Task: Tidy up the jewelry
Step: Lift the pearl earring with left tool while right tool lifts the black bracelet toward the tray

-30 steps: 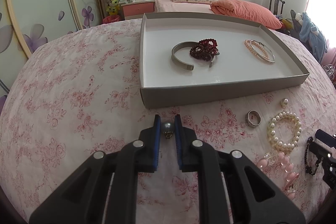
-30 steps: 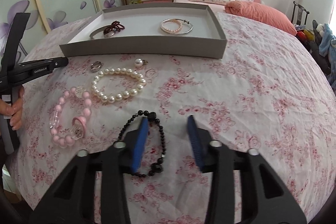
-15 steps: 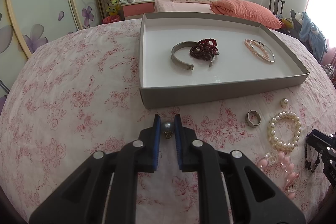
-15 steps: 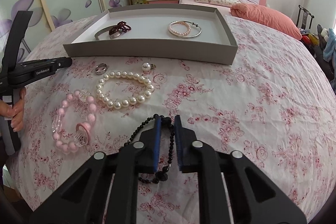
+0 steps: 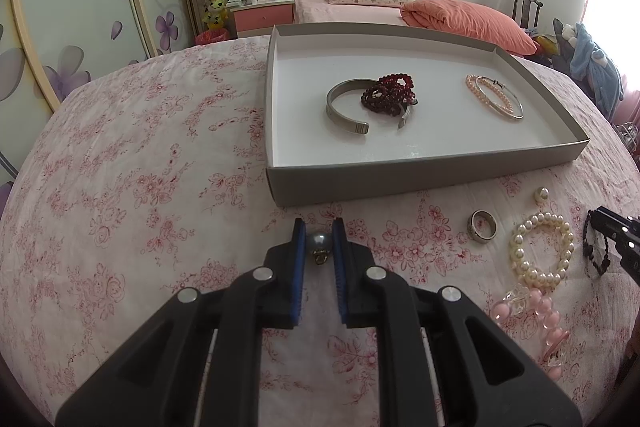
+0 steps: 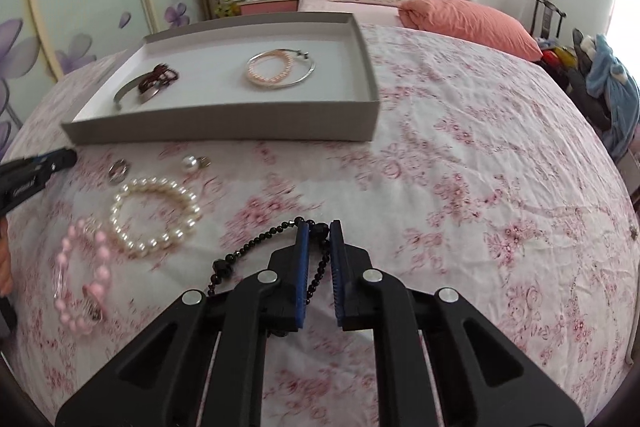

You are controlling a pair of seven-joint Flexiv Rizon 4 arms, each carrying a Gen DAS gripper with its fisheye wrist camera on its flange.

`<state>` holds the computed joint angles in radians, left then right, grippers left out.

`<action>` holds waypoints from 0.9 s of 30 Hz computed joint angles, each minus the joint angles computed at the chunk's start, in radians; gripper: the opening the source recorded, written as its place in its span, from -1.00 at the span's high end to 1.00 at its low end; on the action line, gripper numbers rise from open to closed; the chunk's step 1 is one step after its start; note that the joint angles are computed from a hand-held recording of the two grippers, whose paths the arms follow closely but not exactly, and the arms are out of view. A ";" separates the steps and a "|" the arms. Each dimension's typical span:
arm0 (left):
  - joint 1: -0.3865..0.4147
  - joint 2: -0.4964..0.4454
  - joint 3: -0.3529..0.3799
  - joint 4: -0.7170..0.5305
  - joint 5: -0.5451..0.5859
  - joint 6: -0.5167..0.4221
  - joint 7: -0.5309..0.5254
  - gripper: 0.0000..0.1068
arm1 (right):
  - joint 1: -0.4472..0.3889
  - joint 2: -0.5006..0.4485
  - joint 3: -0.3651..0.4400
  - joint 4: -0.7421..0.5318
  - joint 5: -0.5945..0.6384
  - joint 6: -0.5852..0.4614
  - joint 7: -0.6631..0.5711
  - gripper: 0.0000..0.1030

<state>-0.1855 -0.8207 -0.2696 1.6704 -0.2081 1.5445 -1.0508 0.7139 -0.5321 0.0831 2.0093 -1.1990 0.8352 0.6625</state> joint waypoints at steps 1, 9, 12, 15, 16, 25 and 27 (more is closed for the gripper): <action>0.001 0.000 -0.001 0.000 0.000 -0.001 0.000 0.73 | -0.002 0.003 -0.003 0.006 -0.008 0.006 0.014 0.78; 0.010 0.000 -0.013 0.008 0.001 0.009 -0.001 0.74 | -0.010 0.032 -0.003 0.032 -0.117 0.001 0.117 0.78; 0.026 0.005 -0.031 0.026 -0.002 0.025 -0.003 0.74 | -0.014 0.041 0.003 0.036 -0.158 -0.010 0.149 0.78; 0.048 0.011 -0.056 0.046 0.002 0.046 -0.002 0.74 | -0.018 0.049 0.010 0.035 -0.194 -0.023 0.175 0.78; 0.062 0.015 -0.073 0.059 0.003 0.059 0.000 0.74 | -0.018 0.052 0.012 0.035 -0.207 -0.029 0.185 0.78; 0.194 0.043 -0.239 0.160 0.080 0.202 -0.021 0.74 | -0.020 0.067 0.029 0.010 -0.289 -0.084 0.219 0.78; 0.213 0.047 -0.264 0.175 0.112 0.236 -0.039 0.74 | -0.019 0.069 0.030 0.003 -0.301 -0.099 0.221 0.78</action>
